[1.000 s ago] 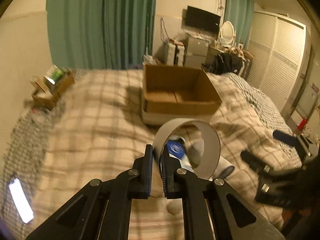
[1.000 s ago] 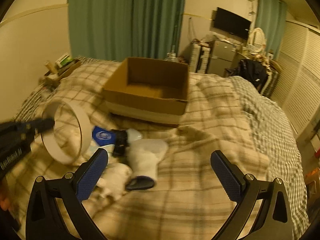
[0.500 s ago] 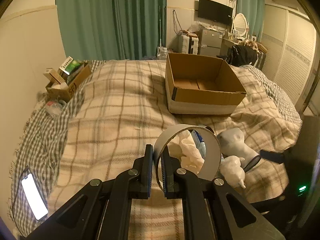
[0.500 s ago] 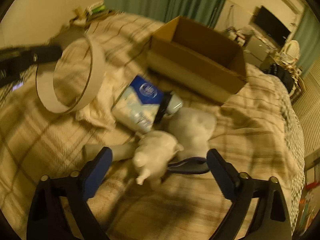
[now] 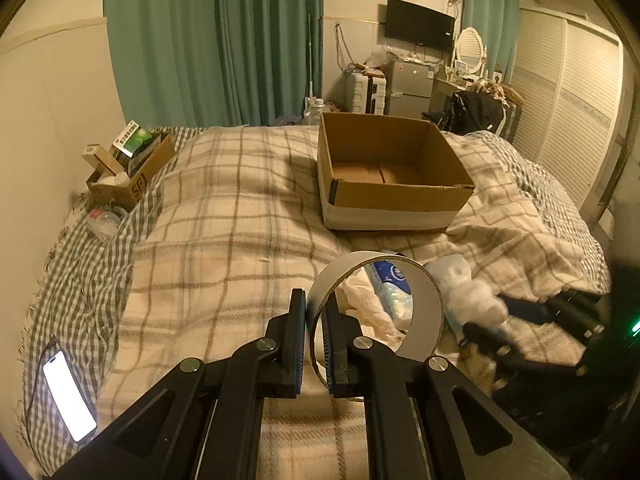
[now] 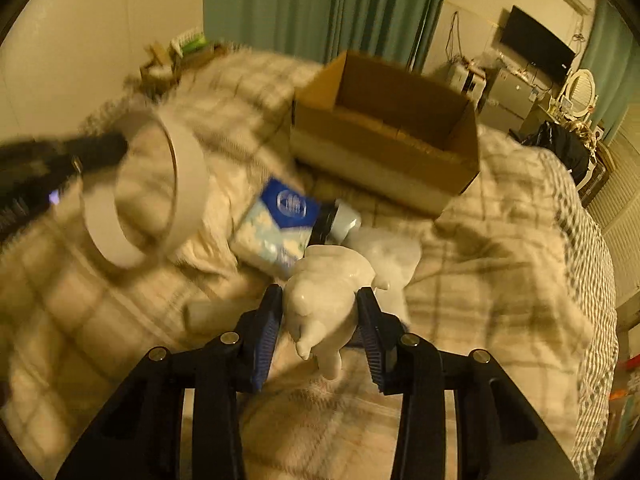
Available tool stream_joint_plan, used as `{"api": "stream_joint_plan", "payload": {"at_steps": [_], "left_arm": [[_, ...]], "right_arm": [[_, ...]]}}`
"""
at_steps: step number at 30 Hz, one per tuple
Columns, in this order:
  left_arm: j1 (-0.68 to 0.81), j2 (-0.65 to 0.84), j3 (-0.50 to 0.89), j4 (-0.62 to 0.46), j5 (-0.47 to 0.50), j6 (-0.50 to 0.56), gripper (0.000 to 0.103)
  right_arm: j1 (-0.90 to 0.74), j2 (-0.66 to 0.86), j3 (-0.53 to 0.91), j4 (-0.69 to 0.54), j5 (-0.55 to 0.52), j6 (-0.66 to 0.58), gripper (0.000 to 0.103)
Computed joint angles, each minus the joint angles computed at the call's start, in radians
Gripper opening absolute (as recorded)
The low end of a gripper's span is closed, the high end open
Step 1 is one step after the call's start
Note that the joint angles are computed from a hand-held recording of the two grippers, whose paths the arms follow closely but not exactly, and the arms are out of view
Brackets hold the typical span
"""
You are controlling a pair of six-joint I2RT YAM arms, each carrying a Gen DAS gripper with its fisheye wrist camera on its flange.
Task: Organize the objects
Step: 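Close the right gripper on the white figurine and lift it, then carry tape roll and figurine over the box and open both grippers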
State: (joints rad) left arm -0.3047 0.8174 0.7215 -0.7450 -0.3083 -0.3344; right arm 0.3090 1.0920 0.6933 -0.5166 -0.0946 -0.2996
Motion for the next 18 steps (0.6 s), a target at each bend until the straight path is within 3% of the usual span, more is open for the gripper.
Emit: {"api": "stream_joint_plan", "payload": {"at_steps": [5,9,13,18], "left_arm": [[0.025,0.011,0.073,-0.023,0.045,0.024,0.008],[0.053,0.099,0.178,0.012,0.059,0.097,0.008],[0.081,0.243,0.3,0.074,0.071,0.179,0.008],[0.146,0.542,0.563,0.117,0.107,0.219,0.008]], "right_arm": [[-0.03,-0.051,0.126,-0.079,-0.035,-0.025,0.037],[-0.084,-0.008,0.303,-0.135,-0.099,-0.068,0.037],[-0.119,0.109,0.503,-0.15,-0.121,-0.112,0.037],[-0.142,0.353,0.793,-0.186,-0.135,-0.127,0.037]]}}
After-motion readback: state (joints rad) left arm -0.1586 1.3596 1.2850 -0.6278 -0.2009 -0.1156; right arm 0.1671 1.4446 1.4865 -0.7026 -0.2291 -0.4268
